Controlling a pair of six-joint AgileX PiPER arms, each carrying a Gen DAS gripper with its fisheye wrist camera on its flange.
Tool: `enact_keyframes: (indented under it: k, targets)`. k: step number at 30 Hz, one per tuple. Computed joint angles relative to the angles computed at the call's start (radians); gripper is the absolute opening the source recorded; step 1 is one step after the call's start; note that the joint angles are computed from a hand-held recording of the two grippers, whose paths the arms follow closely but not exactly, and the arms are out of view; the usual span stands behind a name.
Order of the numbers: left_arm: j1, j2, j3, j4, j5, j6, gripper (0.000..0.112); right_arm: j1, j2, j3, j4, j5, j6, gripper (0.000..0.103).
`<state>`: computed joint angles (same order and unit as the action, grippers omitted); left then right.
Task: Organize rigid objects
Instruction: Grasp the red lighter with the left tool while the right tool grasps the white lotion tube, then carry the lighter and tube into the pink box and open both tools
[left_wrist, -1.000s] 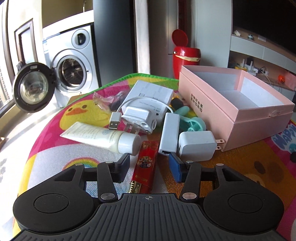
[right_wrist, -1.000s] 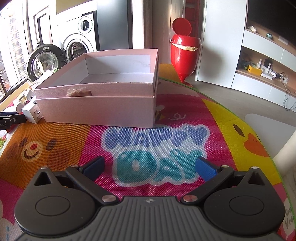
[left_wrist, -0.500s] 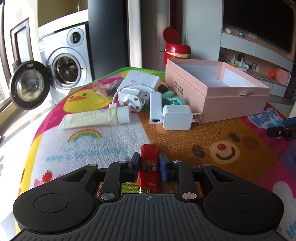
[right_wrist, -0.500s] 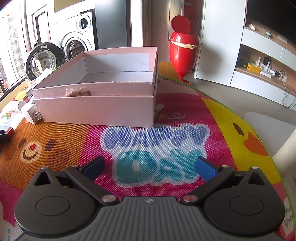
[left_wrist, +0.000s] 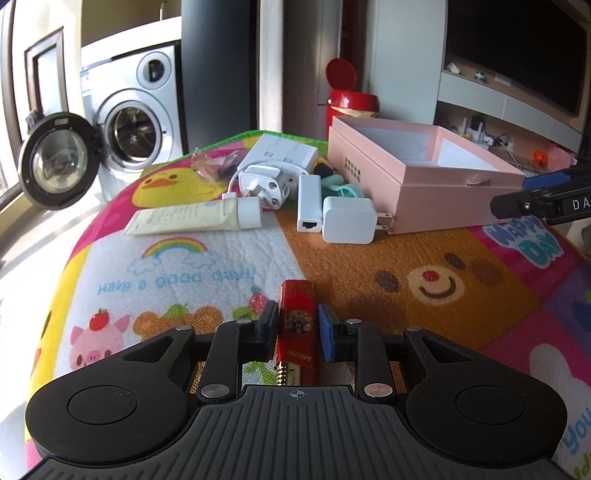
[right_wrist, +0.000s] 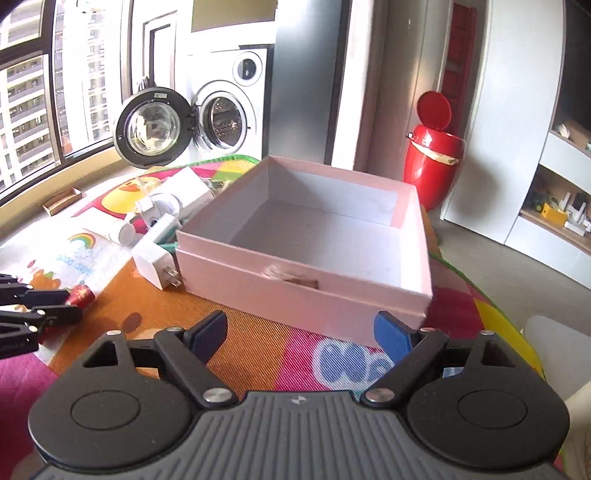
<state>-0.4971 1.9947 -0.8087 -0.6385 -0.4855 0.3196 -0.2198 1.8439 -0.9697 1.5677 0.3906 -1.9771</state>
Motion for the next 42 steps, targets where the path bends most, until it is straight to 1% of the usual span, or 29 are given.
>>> enact_keyframes:
  k: [2,5,6,7,9,10,13,14,15,17,18,19,20,21,22,23,24,25,26,28,31,34,35,36,38,40,42]
  targets:
    - [0.015,-0.013,0.035,0.108,-0.017,-0.1,0.027,0.056,0.005,-0.059,-0.104,0.022,0.112,0.086]
    - [0.058,-0.046,0.095,0.286,-0.029,-0.263,0.027,0.184,0.057,-0.204,-0.284,0.027,0.317,0.08]
    - [0.071,-0.059,0.122,0.316,-0.043,-0.294,0.027,0.226,0.085,-0.255,-0.34,0.036,0.366,0.077]
    - [0.08,-0.07,0.144,0.324,-0.055,-0.306,0.027,0.27,0.121,-0.324,-0.436,0.045,0.451,0.073]
    - [0.107,-0.096,0.185,0.353,-0.072,-0.348,0.027,0.363,0.211,-0.469,-0.636,0.055,0.651,0.073]
    - [0.12,-0.106,0.203,0.373,-0.082,-0.374,0.027,0.396,0.259,-0.543,-0.727,0.074,0.751,0.073]
    - [0.163,-0.132,0.246,0.437,-0.1,-0.447,0.027,0.479,0.433,-0.83,-0.939,0.217,1.048,0.072]
    - [0.178,-0.138,0.255,0.464,-0.103,-0.471,0.027,0.495,0.487,-0.928,-0.982,0.279,1.109,0.072]
    - [0.189,-0.144,0.263,0.487,-0.107,-0.49,0.027,0.515,0.551,-1.028,-1.014,0.319,1.166,0.072]
    - [0.21,-0.156,0.279,0.527,-0.116,-0.517,0.027,0.528,0.664,-1.228,-1.077,0.461,1.269,0.072]
    - [0.221,-0.165,0.288,0.546,-0.12,-0.528,0.027,0.527,0.702,-1.288,-1.086,0.506,1.296,0.072]
    - [0.23,-0.171,0.297,0.563,-0.129,-0.54,0.027,0.526,0.714,-1.307,-1.087,0.543,1.31,0.066]
    - [0.238,-0.176,0.305,0.58,-0.138,-0.554,0.027,0.522,0.704,-1.287,-1.075,0.551,1.299,0.065]
    - [0.25,-0.178,0.313,0.613,-0.152,-0.58,0.027,0.518,0.67,-1.227,-1.061,0.538,1.255,0.063]
    - [0.26,-0.178,0.316,0.645,-0.158,-0.606,0.027,0.518,0.621,-1.127,-1.037,0.491,1.199,0.053]
    - [0.266,-0.175,0.313,0.671,-0.161,-0.629,0.027,0.518,0.582,-1.054,-1.02,0.46,1.161,0.049]
    - [0.27,-0.172,0.31,0.693,-0.16,-0.646,0.027,0.518,0.552,-1.0,-1.013,0.439,1.146,0.038]
    - [0.27,-0.169,0.305,0.709,-0.155,-0.656,0.027,0.515,0.525,-0.958,-1.011,0.435,1.14,0.025]
    - [0.264,-0.167,0.296,0.714,-0.143,-0.654,0.027,0.51,0.499,-0.924,-1.012,0.444,1.137,0.022]
    - [0.244,-0.167,0.287,0.718,-0.119,-0.634,0.027,0.49,0.429,-0.824,-0.976,0.432,1.098,0.021]
    - [0.201,-0.178,0.289,0.711,-0.094,-0.588,0.027,0.421,0.288,-0.626,-0.851,0.403,0.95,0.021]
    - [0.141,-0.198,0.287,0.701,-0.066,-0.551,0.027,0.308,0.144,-0.436,-0.746,0.417,0.815,0.02]
    - [0.127,-0.206,0.285,0.703,-0.059,-0.549,0.027,0.265,0.095,-0.373,-0.719,0.415,0.773,0.018]
    - [0.106,-0.215,0.279,0.705,-0.053,-0.548,0.027,0.206,0.044,-0.308,-0.692,0.419,0.728,0.0]
    - [0.073,-0.237,0.253,0.686,-0.027,-0.527,0.027,0.102,-0.033,-0.213,-0.658,0.426,0.672,0.0]
    - [0.022,-0.259,0.196,0.562,0.004,-0.405,0.027,-0.003,-0.096,-0.127,-0.612,0.417,0.592,0.0]
    - [-0.024,-0.264,0.113,0.4,0.028,-0.237,0.027,-0.116,-0.134,-0.074,-0.588,0.444,0.536,0.0]
